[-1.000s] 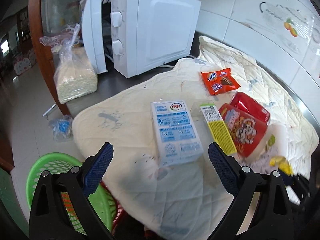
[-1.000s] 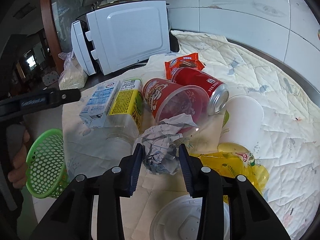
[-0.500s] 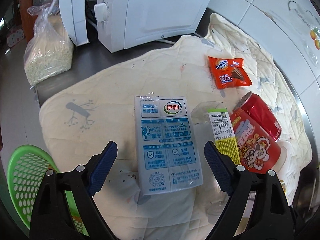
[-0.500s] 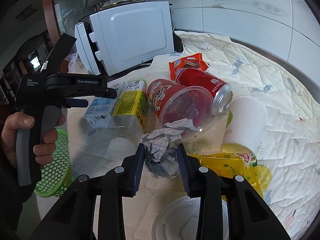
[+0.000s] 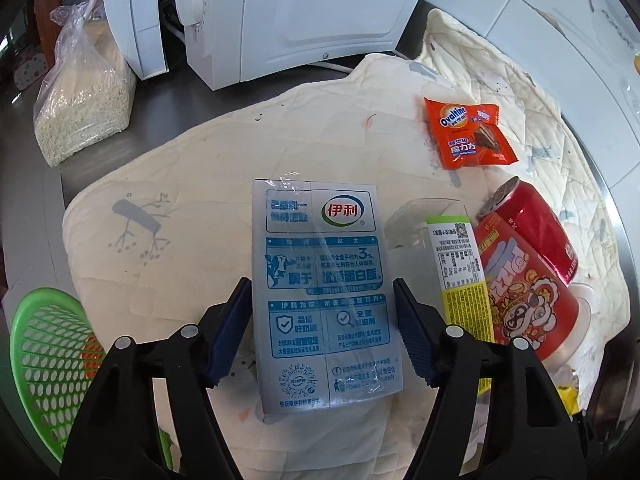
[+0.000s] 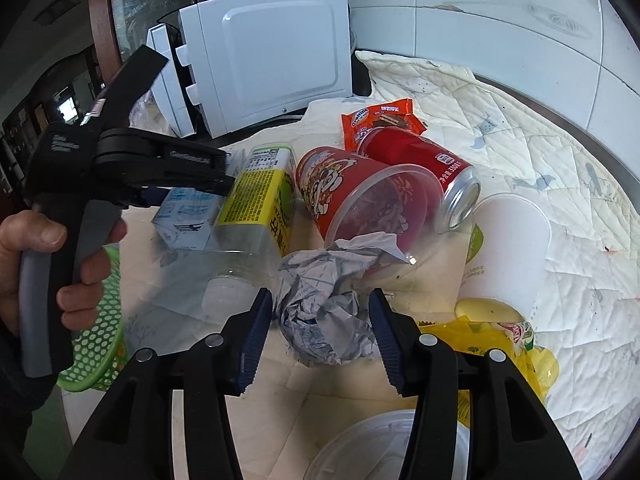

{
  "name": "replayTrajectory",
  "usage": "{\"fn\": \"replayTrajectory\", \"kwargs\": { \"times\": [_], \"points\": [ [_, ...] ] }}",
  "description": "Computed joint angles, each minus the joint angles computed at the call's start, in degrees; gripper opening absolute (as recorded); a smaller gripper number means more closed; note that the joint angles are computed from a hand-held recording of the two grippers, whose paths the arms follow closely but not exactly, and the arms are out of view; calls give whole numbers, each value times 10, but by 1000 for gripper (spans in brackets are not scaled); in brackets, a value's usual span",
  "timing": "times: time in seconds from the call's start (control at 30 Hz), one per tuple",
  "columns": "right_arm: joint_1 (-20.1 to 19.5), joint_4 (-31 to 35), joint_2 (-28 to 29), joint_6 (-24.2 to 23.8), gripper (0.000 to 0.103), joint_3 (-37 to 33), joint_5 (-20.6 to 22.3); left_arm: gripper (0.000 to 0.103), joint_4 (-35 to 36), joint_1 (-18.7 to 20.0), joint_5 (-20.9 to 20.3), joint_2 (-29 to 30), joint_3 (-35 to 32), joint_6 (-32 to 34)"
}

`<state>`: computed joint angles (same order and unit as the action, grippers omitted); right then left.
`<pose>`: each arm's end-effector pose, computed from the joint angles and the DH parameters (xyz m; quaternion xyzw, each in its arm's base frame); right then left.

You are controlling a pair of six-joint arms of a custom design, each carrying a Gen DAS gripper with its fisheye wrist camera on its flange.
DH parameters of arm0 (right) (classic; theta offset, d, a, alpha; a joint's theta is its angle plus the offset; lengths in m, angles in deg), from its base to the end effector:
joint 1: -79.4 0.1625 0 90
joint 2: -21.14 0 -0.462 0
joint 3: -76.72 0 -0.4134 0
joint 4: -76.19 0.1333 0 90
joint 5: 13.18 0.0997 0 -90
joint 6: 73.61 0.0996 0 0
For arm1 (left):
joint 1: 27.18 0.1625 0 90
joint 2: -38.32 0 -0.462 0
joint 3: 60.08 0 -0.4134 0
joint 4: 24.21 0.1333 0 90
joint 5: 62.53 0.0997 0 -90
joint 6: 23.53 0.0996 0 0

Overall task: Collect trash
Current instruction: 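Carry carton and foil over the green basket and open both tools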

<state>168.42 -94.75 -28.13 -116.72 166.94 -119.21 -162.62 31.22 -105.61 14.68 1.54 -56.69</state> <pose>0.0929 -0.7533 0.2324 0.2900 -0.8855 0.2647 0.2485 -0.2748 -0.8400 0.0445 -0.0486 0.9130 -0.2827 0.2902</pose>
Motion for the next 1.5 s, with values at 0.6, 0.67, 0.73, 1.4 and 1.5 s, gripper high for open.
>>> {"fn": "replayTrajectory", "kwargs": {
  "times": [0.6, 0.67, 0.73, 1.4, 1.5],
  "points": [
    [26, -85, -65, -32, 37, 83, 46, 68, -217, -55, 51, -167, 262, 54],
    [32, -76, -78, -31, 37, 98, 61, 68, -235, -63, 80, -195, 306, 49],
    [40, -61, -85, -34, 37, 109, 78, 68, -230, -67, 109, -219, 342, 31],
    [111, 87, 40, -26, 42, 87, 131, 70, -115, 7, 128, -379, 556, -222],
    [113, 93, 58, -28, 46, 79, 140, 76, -134, 13, 126, -382, 564, -216]
  ]
}}
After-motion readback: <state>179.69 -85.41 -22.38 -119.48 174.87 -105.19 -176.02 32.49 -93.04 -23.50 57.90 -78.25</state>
